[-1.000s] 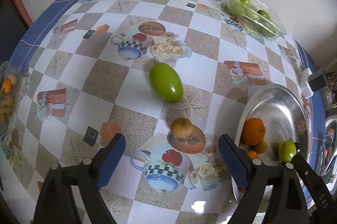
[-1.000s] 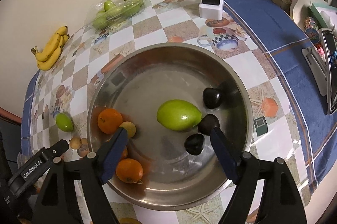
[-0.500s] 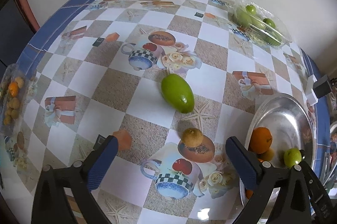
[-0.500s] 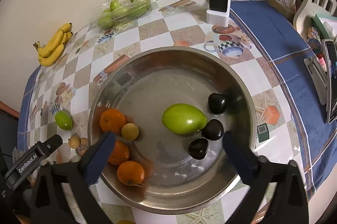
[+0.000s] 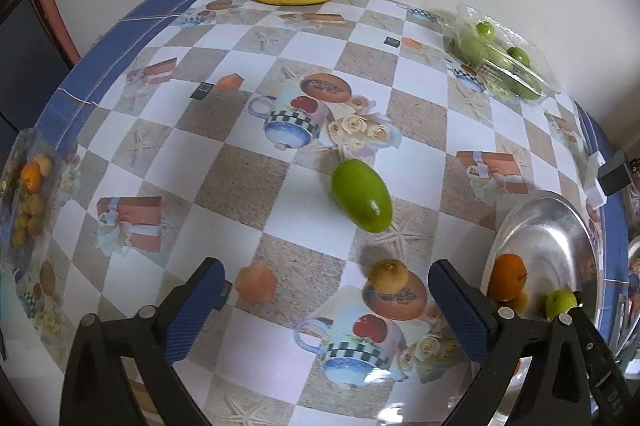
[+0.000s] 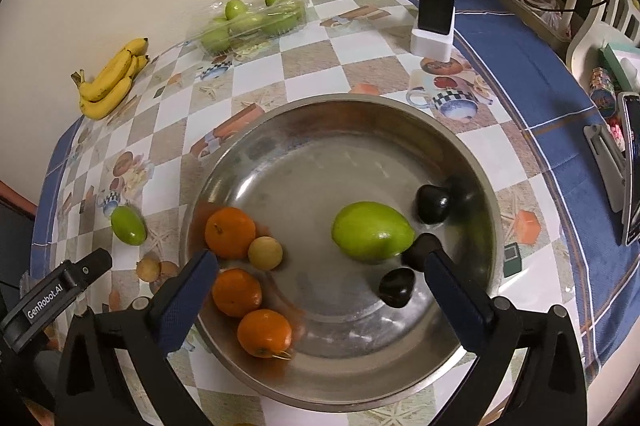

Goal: Organize fruits
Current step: 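Move both open tools back from the bowl toward the remaining fruit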

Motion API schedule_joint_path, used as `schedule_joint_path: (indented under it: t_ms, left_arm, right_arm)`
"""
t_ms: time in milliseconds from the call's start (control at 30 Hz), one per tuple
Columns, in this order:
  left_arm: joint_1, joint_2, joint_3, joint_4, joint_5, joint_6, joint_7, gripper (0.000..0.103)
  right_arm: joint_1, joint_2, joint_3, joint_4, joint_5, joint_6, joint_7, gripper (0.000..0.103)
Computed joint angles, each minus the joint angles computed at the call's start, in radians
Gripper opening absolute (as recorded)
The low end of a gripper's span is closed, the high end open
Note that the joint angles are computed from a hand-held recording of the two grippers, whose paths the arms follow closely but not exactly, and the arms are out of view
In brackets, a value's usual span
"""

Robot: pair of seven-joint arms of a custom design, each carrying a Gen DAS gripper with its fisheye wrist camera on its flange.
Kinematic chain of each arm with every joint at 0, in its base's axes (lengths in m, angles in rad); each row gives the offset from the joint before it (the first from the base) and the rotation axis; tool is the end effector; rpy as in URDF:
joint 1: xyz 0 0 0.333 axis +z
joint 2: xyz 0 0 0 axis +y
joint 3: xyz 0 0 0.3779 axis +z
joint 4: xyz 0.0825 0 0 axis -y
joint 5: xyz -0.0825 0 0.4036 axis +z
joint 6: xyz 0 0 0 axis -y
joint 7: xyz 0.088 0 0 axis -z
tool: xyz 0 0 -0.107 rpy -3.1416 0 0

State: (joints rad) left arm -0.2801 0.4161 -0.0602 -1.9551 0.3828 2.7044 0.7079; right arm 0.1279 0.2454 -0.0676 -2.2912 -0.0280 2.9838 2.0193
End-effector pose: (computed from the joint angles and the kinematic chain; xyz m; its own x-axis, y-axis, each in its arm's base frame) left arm 0.6426 -0.2373 0.3398 0.1971 -0.9782 0.0659 -0.9059 -0.2074 -0.3692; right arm 0.5936 0.0391 0.3363 -0.3123 -0.9367 -0.1583 -0.8454 0.3500 -0.4035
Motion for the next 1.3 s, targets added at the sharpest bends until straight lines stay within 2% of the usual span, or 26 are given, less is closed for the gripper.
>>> schedule_joint_path:
  t_ms: [167,367,633,800,900,1200,1300]
  left_arm:
    - [0.003,-0.009,0.016,-0.008,0.025,-0.003,-0.009,0.103]
    - [0.017,-0.026,0.039,-0.027,0.054,0.003,-0.04,0.103]
    - [0.049,-0.051,0.054,-0.057,0.099,0.012,-0.078,0.103]
    - [0.08,-0.062,0.053,-0.076,0.095,0.027,-0.076,0.103]
    - [0.094,-0.069,0.058,-0.089,0.093,0.036,-0.085,0.103]
    - [0.127,-0.068,0.053,-0.105,0.063,0.055,-0.073,0.103]
    - [0.134,-0.064,0.046,-0.106,0.04,0.06,-0.055,0.103]
  right_arm:
    - [0.018,0.006,-0.001,0.013,-0.01,0.0,0.014,0.103]
    - [0.012,0.017,0.049,0.029,0.023,0.031,-0.036,0.103]
    - [0.039,0.051,0.087,0.071,0.051,0.047,-0.102,0.103]
    - [0.035,0.073,0.128,0.095,0.082,0.046,-0.165,0.103]
    - [0.053,0.085,0.128,0.108,0.089,0.044,-0.181,0.103]
    - [0.016,0.136,0.223,0.159,0.169,0.036,-0.293,0.103]
    - [0.032,0.152,0.219,0.177,0.179,0.014,-0.315,0.103]
